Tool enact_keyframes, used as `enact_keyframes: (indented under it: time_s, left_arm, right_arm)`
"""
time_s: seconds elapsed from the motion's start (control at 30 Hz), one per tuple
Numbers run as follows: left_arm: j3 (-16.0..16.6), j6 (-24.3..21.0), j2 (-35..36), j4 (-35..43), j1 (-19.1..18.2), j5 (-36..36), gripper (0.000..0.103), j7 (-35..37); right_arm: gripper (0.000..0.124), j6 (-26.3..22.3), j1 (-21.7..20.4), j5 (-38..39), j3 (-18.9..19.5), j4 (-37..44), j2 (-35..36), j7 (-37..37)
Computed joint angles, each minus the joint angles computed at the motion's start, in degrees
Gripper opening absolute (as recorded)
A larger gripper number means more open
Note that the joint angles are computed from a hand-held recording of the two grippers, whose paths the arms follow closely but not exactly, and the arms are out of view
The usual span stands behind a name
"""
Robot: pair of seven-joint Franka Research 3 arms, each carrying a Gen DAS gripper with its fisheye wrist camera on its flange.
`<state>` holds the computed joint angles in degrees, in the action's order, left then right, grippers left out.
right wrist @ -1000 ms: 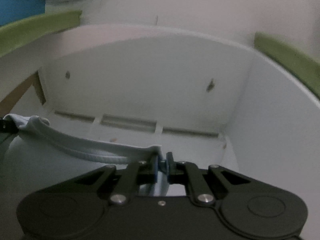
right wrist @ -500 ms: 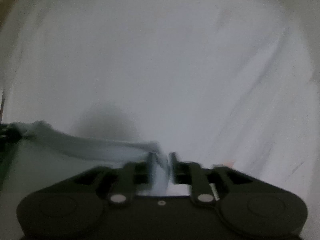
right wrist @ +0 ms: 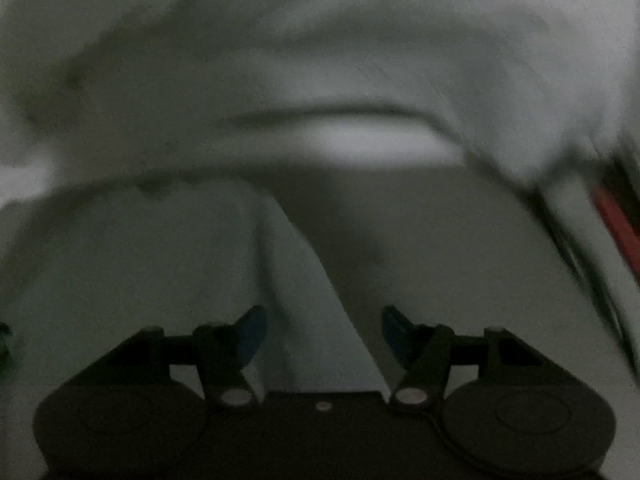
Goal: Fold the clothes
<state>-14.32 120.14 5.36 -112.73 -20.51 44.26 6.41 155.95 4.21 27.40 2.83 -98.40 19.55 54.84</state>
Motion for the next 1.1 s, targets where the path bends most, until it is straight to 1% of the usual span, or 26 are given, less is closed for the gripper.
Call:
enact_keyframes:
  time_s: [0.07, 0.1, 0.13, 0.2, 0.27, 0.33, 0.37, 0.4, 0.43, 0.47, 0.5, 0.53, 0.6, 0.63, 0.7, 0.73, 0.8, 0.87, 0.9, 0.93, 0.97, 1.0, 1.03, 1.07, 1.1]
  left_arm:
    - [-0.43, -2.1, -1.72, -1.45, -0.3, -3.02, 0.059, -2.4]
    - [-0.57, -2.13, -3.05, -2.49, -0.27, -3.99, 0.06, -4.12]
    - [-0.72, -1.71, -4.48, -3.78, -0.17, -4.66, 0.062, -6.08]
    - [-0.7, 0.78, -7.89, -7.06, 0.65, -6.26, 0.065, -11.48]
    - [-1.24, 3.12, -9.57, -10.39, 1.36, -5.91, 0.068, -18.26]
    - [-1.3, 3.34, -9.39, -11.22, 2.38, -5.35, 0.069, -21.65]
    - [-1.1, 3.37, -9.0, -11.26, 2.89, -5.59, 0.068, -22.45]
    - [-0.84, 3.5, -8.57, -11.23, 3.4, -5.84, 0.068, -23.07]
    - [-0.61, 3.58, -8.04, -11.24, 3.88, -5.86, 0.063, -24.6]
    - [-0.69, 1.69, -7.27, -10.5, 4.09, -5.13, 0.046, -26.32]
    - [-0.8, -0.94, -6.39, -9.46, 4.12, -4.22, 0.032, -27.93]
    - [-0.61, -3.16, -5.45, -7.94, 4.19, -4.75, 0.003, -26.73]
    - [-0.12, -5.26, -4.71, -6.37, 4.34, -4.79, 0.003, -26.35]
    - [0.17, -6.16, -4.21, -5.59, 4.48, -4.26, 0.003, -26.24]
    - [0.88, -8.78, -4.15, -4.52, 4.99, -2.66, 0.003, -23.63]
    - [1.24, -10.26, -4.71, -4.61, 5.33, -1.49, 0.003, -22.29]
    - [1.84, -12.53, -7.01, -5.94, 6.35, 0.77, 0.003, -20.65]
    - [2.45, -14.66, -8.61, -6.78, 7.87, 3.05, 0.004, -18.85]
    - [2.82, -14.36, -9.17, -7.57, 8.74, 4.02, 0.004, -18.23]
    - [3.25, -13.19, -9.15, -8.14, 9.62, 4.12, 0.004, -17.14]
    - [3.7, -11.9, -8.91, -8.51, 10.48, 3.92, 0.004, -15.8]
    - [3.95, -10.48, -8.03, -8.45, 11.15, 3.98, 0.005, -14.41]
    - [4.09, -9.68, -6.84, -8.06, 11.61, 3.92, 0.01, -11.71]
    - [4.12, -9.8, -5.61, -7.19, 11.86, 3.68, 0.01, -8.7]
    - [4.16, -10.2, -4.36, -6.12, 12.0, 3.42, 0.011, -5.76]
  right_arm:
    - [0.062, -0.4, -0.19, -0.94, -1.88, -4.24, -2.06, 3.01]
    - [0.062, -0.5, -0.89, 0.09, -1.79, -5.59, -2.93, 3.12]
    - [0.062, -0.2, -1.57, 1.67, -1.18, -5.9, -3.09, 2.14]
    - [0.062, 0.3, -2.74, 5.02, -0.17, -6.45, -3.41, 0.04]
    - [0.062, 0.89, -3.38, 8.14, 0.98, -5.37, -2.09, -2.81]
    - [0.062, -0.1, -4.24, 11.17, 2.44, -2.85, 0.05, -6.54]
    - [0.062, -0.91, -3.81, 10.72, 2.35, -1.37, 1.25, -6.85]
    - [0.057, -1.74, -3.45, 10.21, 2.33, 0.16, 2.48, -7.11]
    - [0.048, -2.39, -3.03, 9.57, 2.32, 1.69, 3.71, -7.26]
    - [0.025, -2.31, -2.24, 8.47, 2.12, 2.92, 4.78, -6.92]
    - [0.008, -2.18, -1.49, 7.17, 1.63, 3.64, 5.47, -5.97]
    - [0.007, -1.95, -1.28, 6.8, 1.57, 4.23, 5.96, -5.29]
    - [0.005, 0.07, -1.27, 6.9, 1.95, 5.28, 6.57, -5.25]
    - [0.005, 1.36, -0.77, 5.46, 1.38, 6.06, 6.9, -5.03]
    - [0.005, 4.31, 0.05, 2.13, 0.05, 8.4, 8.04, -4.58]
    - [0.005, 5.68, 0.8, -0.15, -1.32, 10.26, 9.03, -3.03]
    - [0.005, 6.56, 2.32, -5.39, -5.21, 17.06, 13.21, 2.45]
    - [0.005, 5.74, 3.62, -10.03, -9.22, 23.34, 17.19, 8.88]
    - [0.006, 4.37, 4.24, -12.4, -11.19, 26.89, 19.54, 11.8]
    - [0.007, 1.72, 4.7, -14.87, -12.72, 30.67, 21.96, 13.89]
    - [0.011, 0.25, 5.68, -17.7, -14.46, 32.7, 23.57, 15.75]
    - [0.019, -1.45, 6.51, -20.39, -16.04, 35.0, 25.3, 17.44]
    - [0.021, -1.97, 7.31, -22.92, -17.34, 35.99, 26.37, 18.78]
    - [0.026, -1.88, 8.3, -25.4, -18.4, 34.97, 26.04, 19.4]
    - [0.033, -0.53, 9.79, -28.13, -19.92, 33.33, 25.54, 20.8]
